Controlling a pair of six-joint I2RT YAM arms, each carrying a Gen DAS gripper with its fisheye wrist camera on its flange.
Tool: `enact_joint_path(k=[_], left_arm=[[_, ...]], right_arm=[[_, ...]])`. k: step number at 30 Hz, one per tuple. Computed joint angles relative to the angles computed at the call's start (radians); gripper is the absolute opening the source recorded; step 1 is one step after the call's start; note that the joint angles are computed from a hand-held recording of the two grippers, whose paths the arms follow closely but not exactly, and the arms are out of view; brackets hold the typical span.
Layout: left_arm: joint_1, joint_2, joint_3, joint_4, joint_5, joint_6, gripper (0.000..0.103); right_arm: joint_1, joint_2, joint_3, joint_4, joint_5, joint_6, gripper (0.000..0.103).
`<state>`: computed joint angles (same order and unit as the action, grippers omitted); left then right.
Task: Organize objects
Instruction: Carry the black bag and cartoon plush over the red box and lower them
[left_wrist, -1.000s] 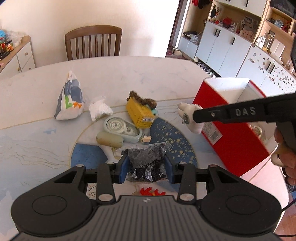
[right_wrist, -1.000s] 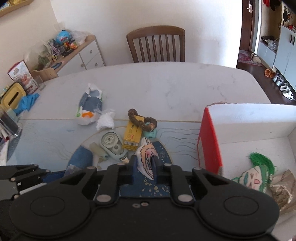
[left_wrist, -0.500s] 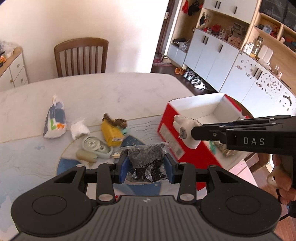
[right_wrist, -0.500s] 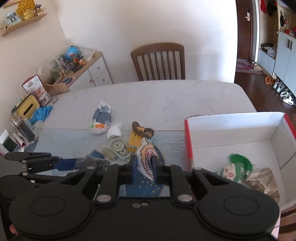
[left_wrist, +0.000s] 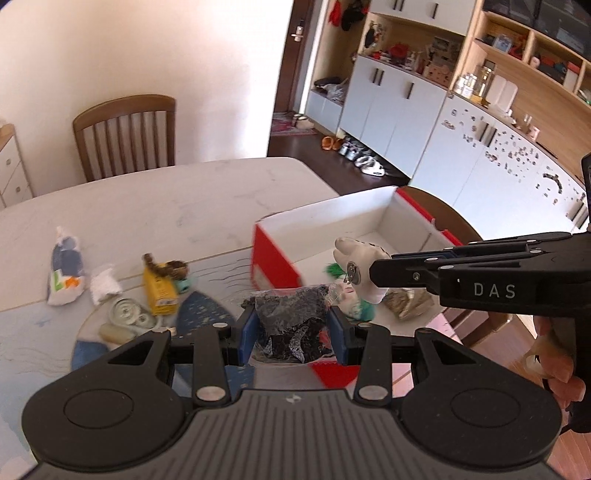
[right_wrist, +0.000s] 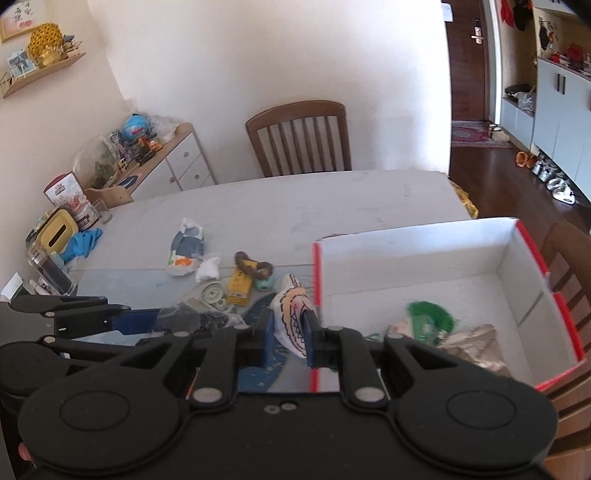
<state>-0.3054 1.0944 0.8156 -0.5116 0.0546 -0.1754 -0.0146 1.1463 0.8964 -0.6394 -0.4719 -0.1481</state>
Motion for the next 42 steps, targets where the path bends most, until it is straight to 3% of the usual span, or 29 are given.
enact_joint_path(k=[10, 18, 27, 42], left_arm=[[-0.194, 0.195, 0.101, 0.077, -0.102, -0.079, 0.040], [-0.236, 0.395, 0.221, 0.121, -0.140, -0.115, 0.040], [-0.232, 0.623, 0.395, 0.131, -0.175, -0.097, 0.040], [-0.230, 0.944, 0.685, 0.032, -0.235, -0.091, 0.040]], right_arm=[[-0.275, 0.082, 0.038, -0.053, -0.110, -0.191, 0.015], [-0.403, 0.236, 0.112, -0.037, -0.138, -0.295, 0.016], [-0.393, 0.379, 0.161, 0.045, -0.094, -0.338, 0.016], [-0.296, 0.579, 0.195, 0.221, 0.070, -0.439, 0.016]])
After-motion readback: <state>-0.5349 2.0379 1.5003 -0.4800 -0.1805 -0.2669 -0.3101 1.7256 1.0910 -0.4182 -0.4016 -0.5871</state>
